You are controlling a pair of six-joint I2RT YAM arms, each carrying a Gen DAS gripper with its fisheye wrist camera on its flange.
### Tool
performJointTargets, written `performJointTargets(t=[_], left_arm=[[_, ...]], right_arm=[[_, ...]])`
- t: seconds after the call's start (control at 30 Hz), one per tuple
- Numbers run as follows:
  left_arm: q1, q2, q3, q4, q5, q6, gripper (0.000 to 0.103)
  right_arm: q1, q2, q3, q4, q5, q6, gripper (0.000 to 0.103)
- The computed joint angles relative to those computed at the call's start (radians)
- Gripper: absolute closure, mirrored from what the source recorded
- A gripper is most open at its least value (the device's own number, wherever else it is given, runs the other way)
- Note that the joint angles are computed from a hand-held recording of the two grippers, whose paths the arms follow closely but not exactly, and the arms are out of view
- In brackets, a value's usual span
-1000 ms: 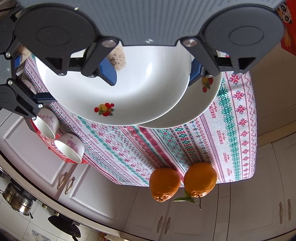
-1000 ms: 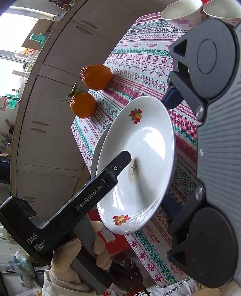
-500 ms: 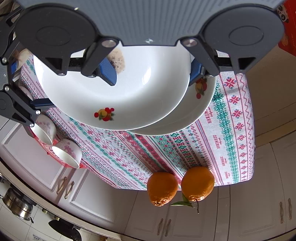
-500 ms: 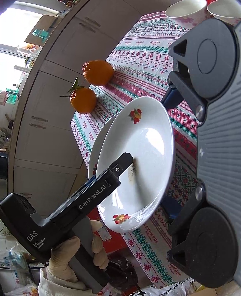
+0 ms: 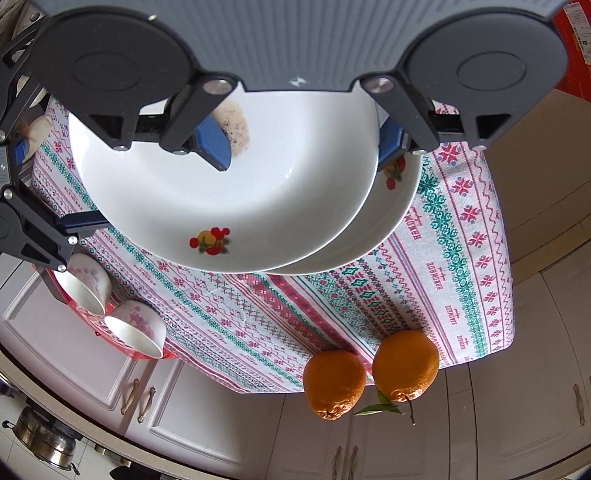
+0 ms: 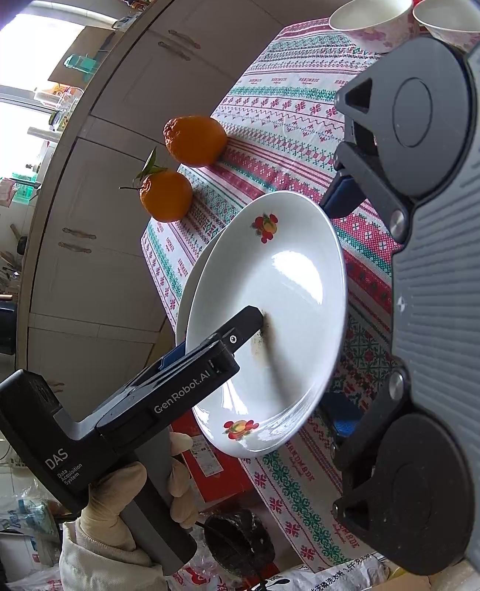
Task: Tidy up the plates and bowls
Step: 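Lower the stained plate onto the plate stack and open the left tool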
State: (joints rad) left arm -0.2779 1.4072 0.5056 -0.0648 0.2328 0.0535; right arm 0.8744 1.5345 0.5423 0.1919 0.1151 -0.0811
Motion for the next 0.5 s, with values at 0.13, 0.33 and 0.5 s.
performJointTargets(t=[0.13, 0.33, 0.5], left_arm=[[0.004, 0.000, 0.007, -0.015, 0.003, 0.004, 0.022], [0.010, 0.002, 0.031, -0.054, 0.003, 0.015, 0.022], [0.005, 0.007, 0.042, -0.069, -0.006, 0.019, 0.022]], right_arm=[[0.000, -0.004, -0.004, 0.003, -0.006, 0.000, 0.001], [-0.005, -0.016, -0.013, 0.006, -0.022, 0.004, 0.001], [-0.015, -0.031, -0.026, 0.014, -0.043, 0.007, 0.001]])
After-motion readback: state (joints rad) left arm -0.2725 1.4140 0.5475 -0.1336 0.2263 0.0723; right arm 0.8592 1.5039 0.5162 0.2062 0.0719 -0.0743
